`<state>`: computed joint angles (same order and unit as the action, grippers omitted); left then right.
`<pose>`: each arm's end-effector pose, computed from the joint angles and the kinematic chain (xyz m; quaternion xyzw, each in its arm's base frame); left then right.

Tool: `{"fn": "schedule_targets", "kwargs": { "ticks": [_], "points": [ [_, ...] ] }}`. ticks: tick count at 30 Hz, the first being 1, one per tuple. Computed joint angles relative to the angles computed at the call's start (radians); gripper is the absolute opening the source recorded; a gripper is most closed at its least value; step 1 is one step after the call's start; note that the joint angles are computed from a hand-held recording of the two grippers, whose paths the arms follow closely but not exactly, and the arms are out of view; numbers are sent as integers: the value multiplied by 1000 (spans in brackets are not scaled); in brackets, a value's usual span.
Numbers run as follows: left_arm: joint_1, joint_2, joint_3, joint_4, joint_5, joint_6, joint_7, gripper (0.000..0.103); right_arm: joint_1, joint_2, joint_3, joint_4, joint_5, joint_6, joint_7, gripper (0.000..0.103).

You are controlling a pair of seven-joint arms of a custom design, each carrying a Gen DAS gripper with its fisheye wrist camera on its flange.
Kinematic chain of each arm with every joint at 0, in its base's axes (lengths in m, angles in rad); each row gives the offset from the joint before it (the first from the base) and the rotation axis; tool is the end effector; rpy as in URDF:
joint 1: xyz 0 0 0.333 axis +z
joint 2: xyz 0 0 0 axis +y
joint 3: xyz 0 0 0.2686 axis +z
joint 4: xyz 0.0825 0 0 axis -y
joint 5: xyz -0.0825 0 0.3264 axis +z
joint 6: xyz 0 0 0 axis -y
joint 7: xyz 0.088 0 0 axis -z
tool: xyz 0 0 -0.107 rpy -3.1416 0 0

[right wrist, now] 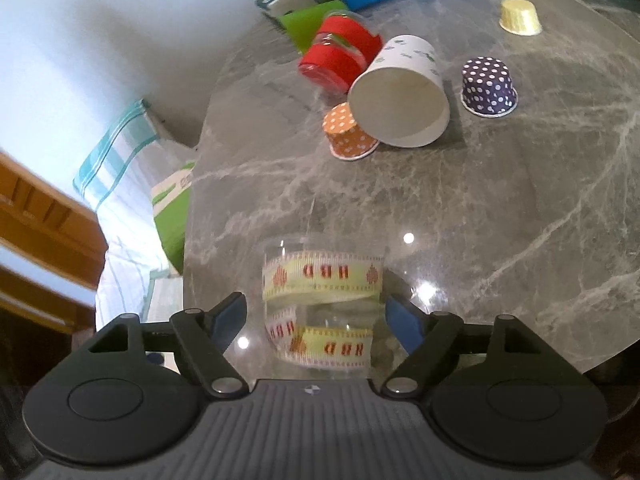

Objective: Flip cup upright
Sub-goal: 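Lift the clear cup with the right tool toward the left tool, then close the left tool on the clear cup while the right tool releases it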

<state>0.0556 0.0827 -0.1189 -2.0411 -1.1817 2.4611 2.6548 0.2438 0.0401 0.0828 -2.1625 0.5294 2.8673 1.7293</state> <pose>0.5426 -0.0323 0.4205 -0.5321 0.7208 -0.4439 0.0180 0.5169 0.1450 0.4358 -0.5578 0.7531 -0.0335 0.3472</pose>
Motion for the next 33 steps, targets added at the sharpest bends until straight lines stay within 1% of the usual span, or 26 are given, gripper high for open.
{"fn": "schedule_targets", "kwargs": {
  "ticks": [3,5,10,13,15,17,19,21,23,24,27,31,32,33],
  "points": [
    [-7,40,-7,72,52,-21,-78,103,5,-24,4,-39,30,22,-67,78],
    [-15,70,-19,121,88,-33,-134,103,14,-38,4,-63,82,41,-134,78],
    [-40,180,-49,296,286,-122,-324,103,45,-56,-3,-103,221,105,-306,78],
    [-64,237,-64,375,398,-163,-438,97,67,-67,-11,-119,352,131,-456,78],
    [-75,251,-77,383,432,-152,-484,96,83,-70,-15,-122,466,145,-584,78],
    [-88,264,-85,394,472,-141,-521,95,90,-70,-17,-128,512,156,-649,78],
    [-102,274,-87,407,517,-136,-566,95,94,-72,-23,-122,640,140,-773,78],
    [-120,286,-87,420,572,-133,-607,95,92,-79,-25,-126,708,130,-849,78],
    [-134,292,-84,427,620,-134,-660,92,90,-89,-27,-134,755,128,-902,78],
    [-138,287,-86,417,631,-117,-669,92,90,-93,-29,-136,787,125,-936,78],
    [-148,284,-86,414,668,-104,-722,87,86,-98,-33,-136,866,109,-1019,78],
    [-159,272,-84,394,703,-72,-783,81,75,-106,-35,-139,924,83,-1086,78],
    [-160,268,-84,388,708,-65,-795,77,73,-106,-35,-138,935,78,-1100,78],
    [-160,266,-85,386,713,-64,-802,75,71,-106,-35,-137,948,72,-1117,78]
  ]
}}
